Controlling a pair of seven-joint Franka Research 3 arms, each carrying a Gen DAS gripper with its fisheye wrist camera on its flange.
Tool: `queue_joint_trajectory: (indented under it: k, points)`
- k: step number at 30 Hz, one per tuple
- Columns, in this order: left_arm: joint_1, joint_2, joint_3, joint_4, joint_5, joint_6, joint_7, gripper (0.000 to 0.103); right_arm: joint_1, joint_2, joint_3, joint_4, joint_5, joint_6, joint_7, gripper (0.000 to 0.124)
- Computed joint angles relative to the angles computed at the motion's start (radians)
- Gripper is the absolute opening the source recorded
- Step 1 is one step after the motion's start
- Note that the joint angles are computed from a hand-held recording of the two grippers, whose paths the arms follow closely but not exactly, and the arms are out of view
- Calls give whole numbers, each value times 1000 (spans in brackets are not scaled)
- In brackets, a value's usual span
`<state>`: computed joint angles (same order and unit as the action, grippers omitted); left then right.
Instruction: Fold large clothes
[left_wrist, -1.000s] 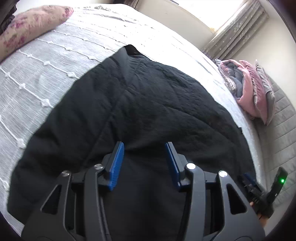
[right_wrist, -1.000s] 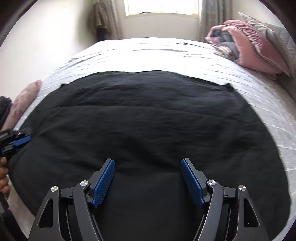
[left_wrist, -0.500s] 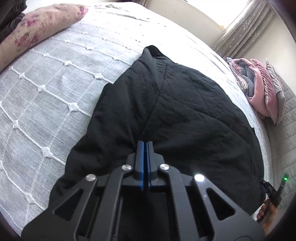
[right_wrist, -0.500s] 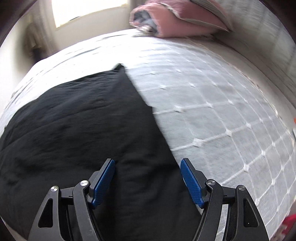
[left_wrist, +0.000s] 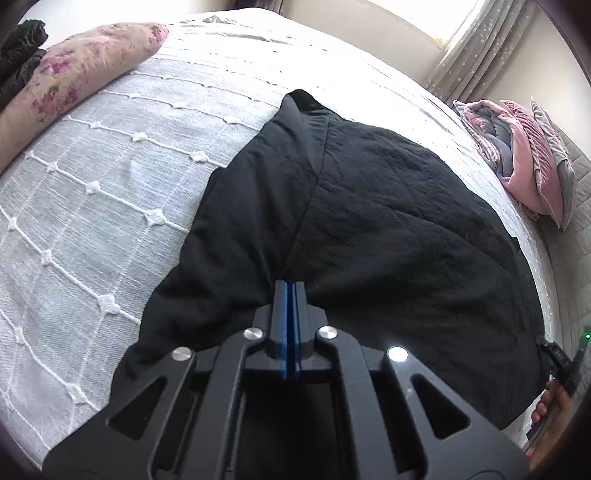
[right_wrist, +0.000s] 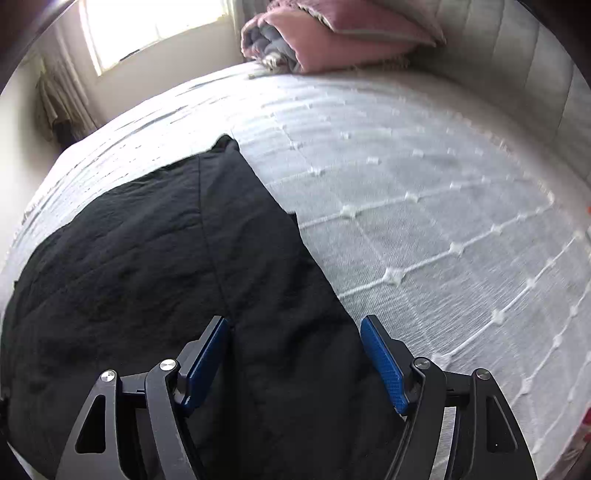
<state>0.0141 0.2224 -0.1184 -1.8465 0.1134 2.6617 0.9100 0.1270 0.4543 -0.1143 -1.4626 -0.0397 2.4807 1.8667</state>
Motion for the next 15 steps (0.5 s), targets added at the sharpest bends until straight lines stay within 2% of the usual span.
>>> queue_joint_trajectory:
  k: [1,3,5,6,8,12,14,15]
  points:
    - [-2,-3,1,3,5,-3,-4,7,8,-10,0,-13,-8,23,1,74]
    - [-36,-10,28,19,111,-10,-70,19,16,-32,11,-43,-9,82,-18,75]
    - [-77,-15,59,34,274,15,-163,39,37,-47,7,-59,-31,130,-19,75]
    - [-80,-8,57,49,305,27,-172,41,36,-46,18,-54,-19,138,-33,75]
    - [-63,29,21,104,261,34,-93,42,31,-27,43,-21,17,143,-75,75]
    - [-86,132,2,256,246,0,-8,42,98,29,-1,66,-60,164,-34,74]
    - [-96,199,-12,350,232,-32,58,42,136,72,-37,115,-109,234,10,74]
    - [-104,232,-12,397,227,-52,77,42,178,77,-89,116,-164,271,68,74]
